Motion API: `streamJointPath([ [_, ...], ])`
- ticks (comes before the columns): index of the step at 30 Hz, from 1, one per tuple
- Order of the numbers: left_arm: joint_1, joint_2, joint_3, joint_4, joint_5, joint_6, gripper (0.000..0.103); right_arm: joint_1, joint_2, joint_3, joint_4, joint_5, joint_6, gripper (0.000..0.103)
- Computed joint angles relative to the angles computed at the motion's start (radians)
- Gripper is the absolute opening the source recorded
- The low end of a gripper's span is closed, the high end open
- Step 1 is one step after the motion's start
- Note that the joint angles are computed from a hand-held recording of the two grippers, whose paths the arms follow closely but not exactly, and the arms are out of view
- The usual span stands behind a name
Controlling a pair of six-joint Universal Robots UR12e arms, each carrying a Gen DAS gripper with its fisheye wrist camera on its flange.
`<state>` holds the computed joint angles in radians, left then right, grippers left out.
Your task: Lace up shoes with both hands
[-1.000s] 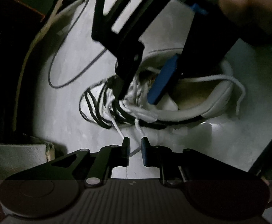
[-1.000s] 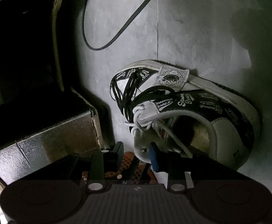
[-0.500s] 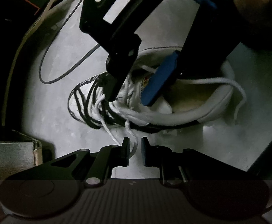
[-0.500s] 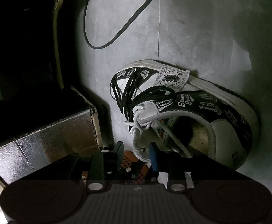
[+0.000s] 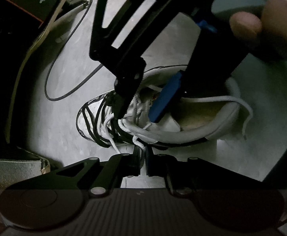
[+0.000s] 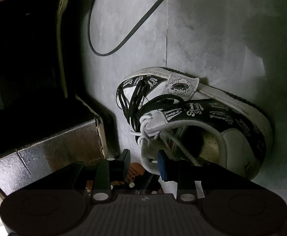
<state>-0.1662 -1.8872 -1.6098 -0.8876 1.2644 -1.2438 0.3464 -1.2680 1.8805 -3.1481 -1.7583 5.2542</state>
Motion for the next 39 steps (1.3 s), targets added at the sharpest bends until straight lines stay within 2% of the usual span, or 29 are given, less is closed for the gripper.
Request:
streamJointPath([
  [8,0.003,0.005,-0.011,0.017,-0.009,0.028,0.006,-0.008,-0.021,-0.020,0.118,0.040,-0.052,0.034],
  [13,0.005,0.008,-0.015,0.023,-0.008,0.046,0.006,-0.002,-0.028,-0.028,0.170,0.022,-0.009,0.031],
  [16,0.005,0.010,-0.021,0.025,-0.007,0.065,0.006,-0.002,-0.026,-0.021,0.146,0.025,0.001,0.031],
  [18,0.005,0.011,-0.021,0.024,-0.007,0.067,0.006,-0.003,-0.023,-0.019,0.130,0.034,-0.031,0.030],
  [20,0.005,0.011,-0.019,0.021,-0.008,0.057,0.006,-0.005,-0.021,-0.020,0.128,0.047,-0.065,0.026],
  [25,0.006,0.011,-0.016,0.018,-0.014,0.046,0.006,0.000,-0.015,-0.012,0.111,0.023,-0.060,0.015],
  [39,0.010,0.019,-0.025,0.022,-0.012,0.039,0.006,0.000,0.003,-0.021,0.078,0.027,-0.093,0.013],
])
